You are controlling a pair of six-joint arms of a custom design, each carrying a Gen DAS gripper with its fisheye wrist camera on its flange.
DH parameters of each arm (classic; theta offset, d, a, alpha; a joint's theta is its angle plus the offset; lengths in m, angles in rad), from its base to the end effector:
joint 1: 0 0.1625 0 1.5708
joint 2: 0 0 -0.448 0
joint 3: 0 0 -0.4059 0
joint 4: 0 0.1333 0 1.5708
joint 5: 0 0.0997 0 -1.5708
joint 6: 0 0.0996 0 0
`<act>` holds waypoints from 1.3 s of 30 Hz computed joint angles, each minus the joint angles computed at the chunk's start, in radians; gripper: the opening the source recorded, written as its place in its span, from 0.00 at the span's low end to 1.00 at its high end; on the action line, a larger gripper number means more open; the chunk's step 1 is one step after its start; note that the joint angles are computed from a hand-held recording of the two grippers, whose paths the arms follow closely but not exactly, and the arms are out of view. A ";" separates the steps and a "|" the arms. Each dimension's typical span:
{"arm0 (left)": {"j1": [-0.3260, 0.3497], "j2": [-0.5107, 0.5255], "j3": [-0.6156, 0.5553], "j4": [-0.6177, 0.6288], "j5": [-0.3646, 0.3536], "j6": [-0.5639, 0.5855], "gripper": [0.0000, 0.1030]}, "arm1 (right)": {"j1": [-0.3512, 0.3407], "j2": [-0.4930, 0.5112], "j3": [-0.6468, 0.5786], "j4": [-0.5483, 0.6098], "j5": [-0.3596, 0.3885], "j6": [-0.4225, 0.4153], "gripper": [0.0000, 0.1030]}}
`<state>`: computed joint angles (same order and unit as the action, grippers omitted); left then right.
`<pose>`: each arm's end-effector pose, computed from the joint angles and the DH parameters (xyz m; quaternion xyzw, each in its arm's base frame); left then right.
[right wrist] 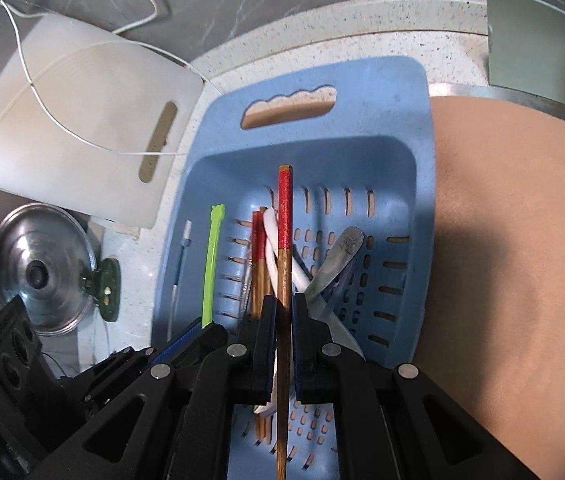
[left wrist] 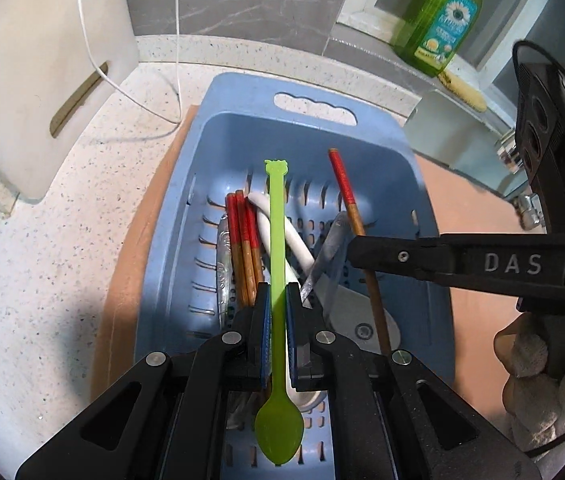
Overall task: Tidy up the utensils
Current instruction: 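Lower the green spoon and chopstick into the basket and open both tools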
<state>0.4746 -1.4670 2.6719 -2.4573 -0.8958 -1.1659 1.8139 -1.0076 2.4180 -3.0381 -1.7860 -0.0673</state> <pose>-0.1437 -0.2937 0.1240 0.0200 0.9329 -0.2322 0.2745 0.2072 -0.3701 0.0491 0.1506 -0.9823 0.0376 0.1045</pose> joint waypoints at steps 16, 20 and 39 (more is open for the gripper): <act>0.065 0.045 -0.016 -0.033 0.002 0.036 0.06 | 0.054 0.075 -0.047 0.011 -0.098 -0.025 0.06; 0.067 0.040 -0.012 -0.031 0.000 0.034 0.06 | 0.062 0.082 -0.051 0.016 -0.109 -0.022 0.06; 0.058 0.031 -0.018 -0.002 -0.004 0.010 0.06 | 0.070 0.058 -0.048 0.036 -0.122 -0.034 0.16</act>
<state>0.5330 -1.4362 2.6534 -2.4594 -0.8998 -1.1559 1.8838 -0.9498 2.3705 -3.0020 -1.9083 -0.1009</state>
